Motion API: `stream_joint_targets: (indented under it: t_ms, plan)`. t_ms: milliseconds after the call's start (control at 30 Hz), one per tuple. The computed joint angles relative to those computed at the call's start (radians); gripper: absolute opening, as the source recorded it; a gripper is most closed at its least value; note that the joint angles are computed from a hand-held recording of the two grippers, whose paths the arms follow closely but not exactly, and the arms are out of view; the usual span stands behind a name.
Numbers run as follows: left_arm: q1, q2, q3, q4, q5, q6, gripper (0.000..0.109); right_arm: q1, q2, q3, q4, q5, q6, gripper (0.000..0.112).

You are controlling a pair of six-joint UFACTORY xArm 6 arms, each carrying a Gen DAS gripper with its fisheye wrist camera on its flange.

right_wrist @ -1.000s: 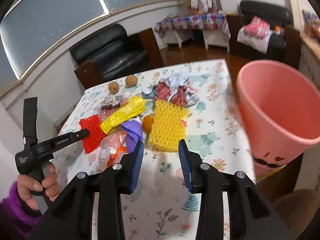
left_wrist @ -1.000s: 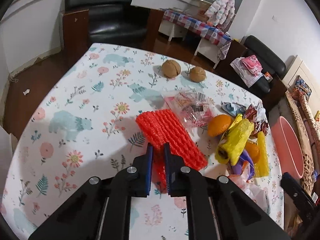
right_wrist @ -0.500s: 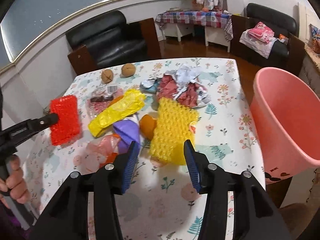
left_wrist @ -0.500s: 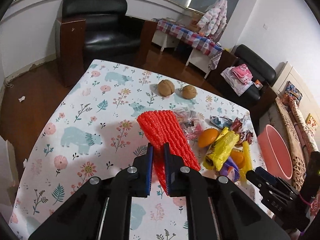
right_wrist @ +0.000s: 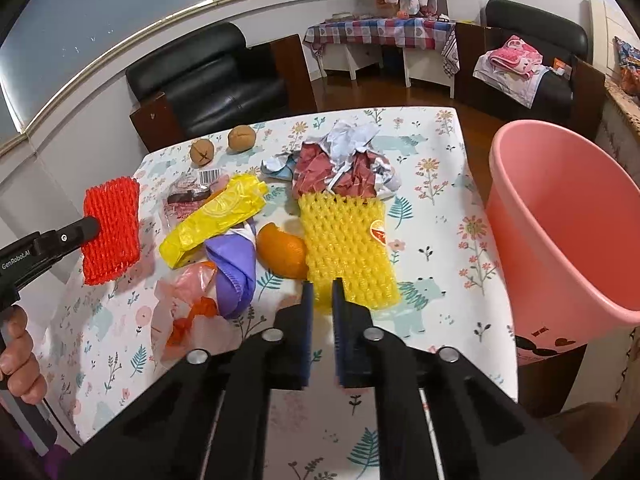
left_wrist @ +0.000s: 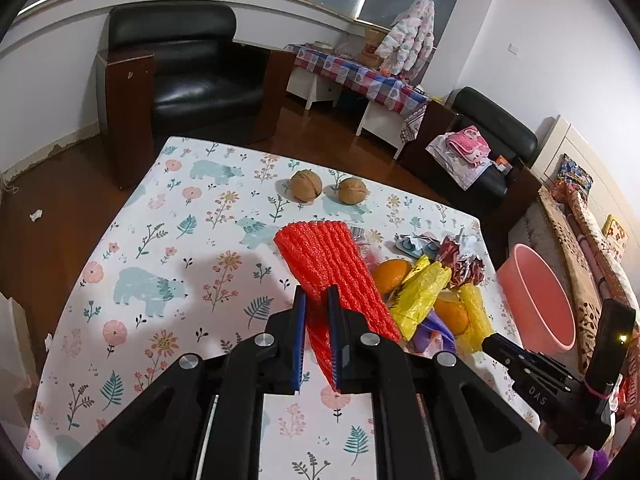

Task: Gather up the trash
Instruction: 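Grasp the red foam net with the left tool while the right tool grasps the yellow sponge, then carry the red net and yellow sponge over the bucket and release both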

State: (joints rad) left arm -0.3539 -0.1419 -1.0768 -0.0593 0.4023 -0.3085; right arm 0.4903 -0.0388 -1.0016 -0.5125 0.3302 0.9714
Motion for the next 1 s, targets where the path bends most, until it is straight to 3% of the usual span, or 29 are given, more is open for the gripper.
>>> stream_joint_targets:
  t_ms: [533,1000]
  plan:
    - [-0.068,0.008,-0.09,0.001,-0.005,0.051,0.009,-0.093,-0.219,0.161,-0.089,-0.181,0.166,0.005]
    - [-0.222,0.179,-0.347,-0.024,0.009,0.112,0.009,-0.262,-0.379,0.284,-0.265,-0.236,0.379,0.005]
